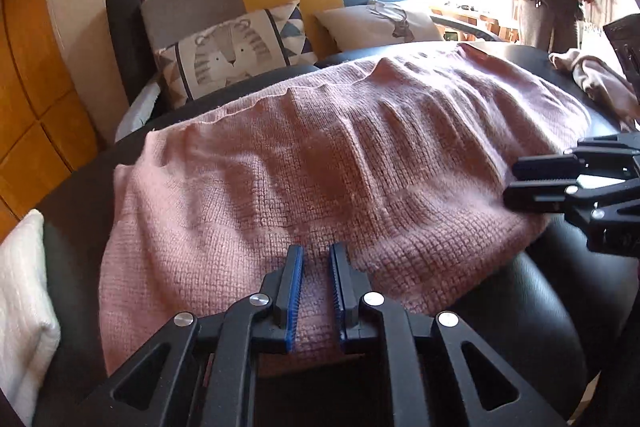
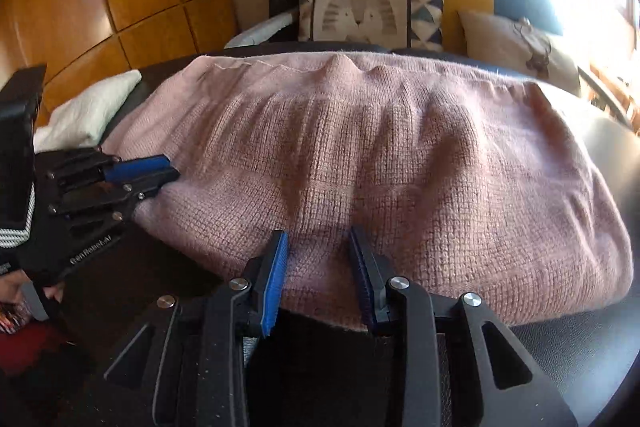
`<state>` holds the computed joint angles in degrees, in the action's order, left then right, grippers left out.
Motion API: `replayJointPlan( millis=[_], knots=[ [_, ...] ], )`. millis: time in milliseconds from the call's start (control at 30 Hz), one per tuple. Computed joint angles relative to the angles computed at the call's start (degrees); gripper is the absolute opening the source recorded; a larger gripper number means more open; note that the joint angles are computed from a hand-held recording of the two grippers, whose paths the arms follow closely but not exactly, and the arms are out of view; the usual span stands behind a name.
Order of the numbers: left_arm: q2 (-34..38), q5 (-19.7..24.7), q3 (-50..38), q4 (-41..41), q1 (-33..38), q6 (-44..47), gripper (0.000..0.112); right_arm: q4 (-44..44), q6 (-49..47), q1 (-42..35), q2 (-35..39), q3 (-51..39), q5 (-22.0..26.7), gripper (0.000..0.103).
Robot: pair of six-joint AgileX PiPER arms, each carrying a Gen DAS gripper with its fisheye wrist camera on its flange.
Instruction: Fold clothes
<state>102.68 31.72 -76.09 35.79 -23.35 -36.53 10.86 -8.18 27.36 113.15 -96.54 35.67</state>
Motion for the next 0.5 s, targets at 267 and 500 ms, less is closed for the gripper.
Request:
replayJointPlan(
  millis=[267,500],
  knots=[
    [-3.82,1.87,0.63,5.59,0.86,-9.34,0.014,5.93,0.18,-5.40,-1.29,-4.43,0.76,0.042],
    [-1.55,9.14,-0.44,3.97,8.58,-9.11,0.018,-1.32,5.83,-12.72,0.31,-1.73,2.38,0.044]
  ],
)
